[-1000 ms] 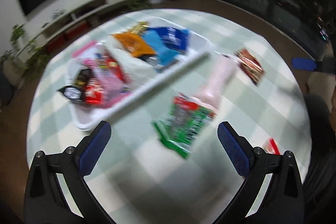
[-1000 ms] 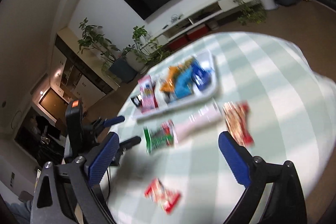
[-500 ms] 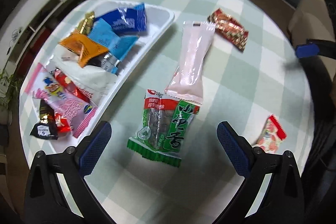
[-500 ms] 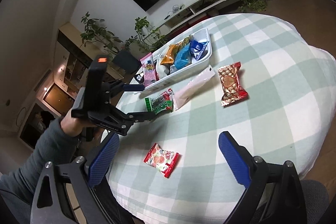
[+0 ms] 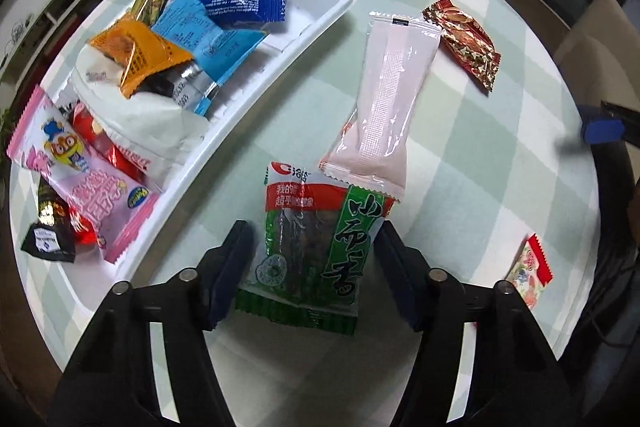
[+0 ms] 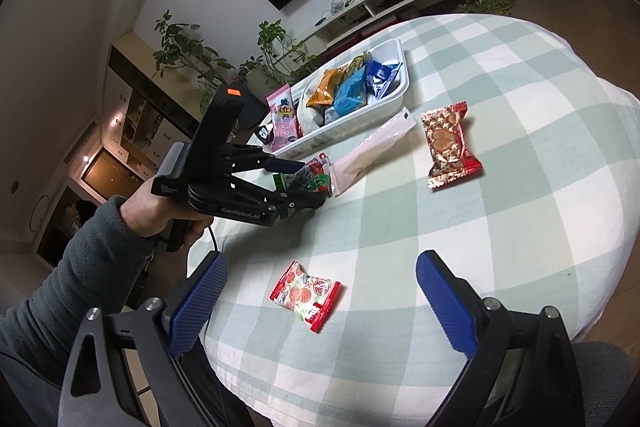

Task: Organize snacks
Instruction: 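Grasp the green packet with the left tool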

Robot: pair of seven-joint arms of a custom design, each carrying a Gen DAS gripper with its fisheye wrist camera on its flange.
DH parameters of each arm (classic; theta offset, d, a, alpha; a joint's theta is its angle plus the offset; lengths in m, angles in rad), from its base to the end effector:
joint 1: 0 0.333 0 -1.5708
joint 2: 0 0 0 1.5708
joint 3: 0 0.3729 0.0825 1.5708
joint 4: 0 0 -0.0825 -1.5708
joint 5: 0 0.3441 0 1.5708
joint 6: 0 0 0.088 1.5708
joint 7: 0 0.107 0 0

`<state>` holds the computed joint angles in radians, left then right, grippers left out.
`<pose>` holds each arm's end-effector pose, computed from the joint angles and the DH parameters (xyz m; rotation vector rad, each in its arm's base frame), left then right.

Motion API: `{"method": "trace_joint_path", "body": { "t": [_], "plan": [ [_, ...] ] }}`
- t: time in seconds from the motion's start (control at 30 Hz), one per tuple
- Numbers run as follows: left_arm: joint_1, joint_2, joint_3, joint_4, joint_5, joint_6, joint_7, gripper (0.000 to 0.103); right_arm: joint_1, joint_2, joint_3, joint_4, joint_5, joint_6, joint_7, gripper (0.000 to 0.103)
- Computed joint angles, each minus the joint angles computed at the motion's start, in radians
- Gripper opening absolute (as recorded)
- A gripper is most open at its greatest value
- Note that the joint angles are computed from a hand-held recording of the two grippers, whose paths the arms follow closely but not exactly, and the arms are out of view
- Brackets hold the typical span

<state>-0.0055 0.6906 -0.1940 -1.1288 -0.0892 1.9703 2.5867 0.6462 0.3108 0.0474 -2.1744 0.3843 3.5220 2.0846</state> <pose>0.7495 -0.1055 0.4775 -0.6596 2.9694 -0.3819 0.4907 0.3447 0.4560 -1.2917 1.6926 -0.1371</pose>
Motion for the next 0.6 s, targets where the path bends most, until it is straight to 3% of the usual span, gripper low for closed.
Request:
{"method": "trace_joint_path", "body": {
  "t": [0.13,0.23,0.4,0.5,0.6],
  "plan": [
    [0.006,-0.017,0.001,-0.026,-0.007,0.003,-0.013,0.044,0.026,0.001,-0.021,0.01,0.015,-0.014,-0.018,0.097],
    [0.011,-0.034,-0.002,-0.056,-0.015,0.015,-0.016,0.031,0.079,0.001,-0.069,0.028,0.052,-0.043,-0.055,0.097],
    [0.036,-0.09,-0.007,-0.169,-0.053,0.089,-0.021,0.025,0.273,0.011,-0.265,0.073,0.138,-0.132,-0.149,0.094],
    [0.066,-0.12,-0.011,-0.227,-0.096,0.115,-0.016,0.024,0.416,0.03,-0.427,0.1,0.125,-0.199,-0.163,0.093],
    [0.103,-0.161,-0.015,-0.302,-0.152,0.144,-0.007,0.023,0.459,0.045,-0.485,0.12,0.066,-0.246,-0.153,0.092]
  ]
}}
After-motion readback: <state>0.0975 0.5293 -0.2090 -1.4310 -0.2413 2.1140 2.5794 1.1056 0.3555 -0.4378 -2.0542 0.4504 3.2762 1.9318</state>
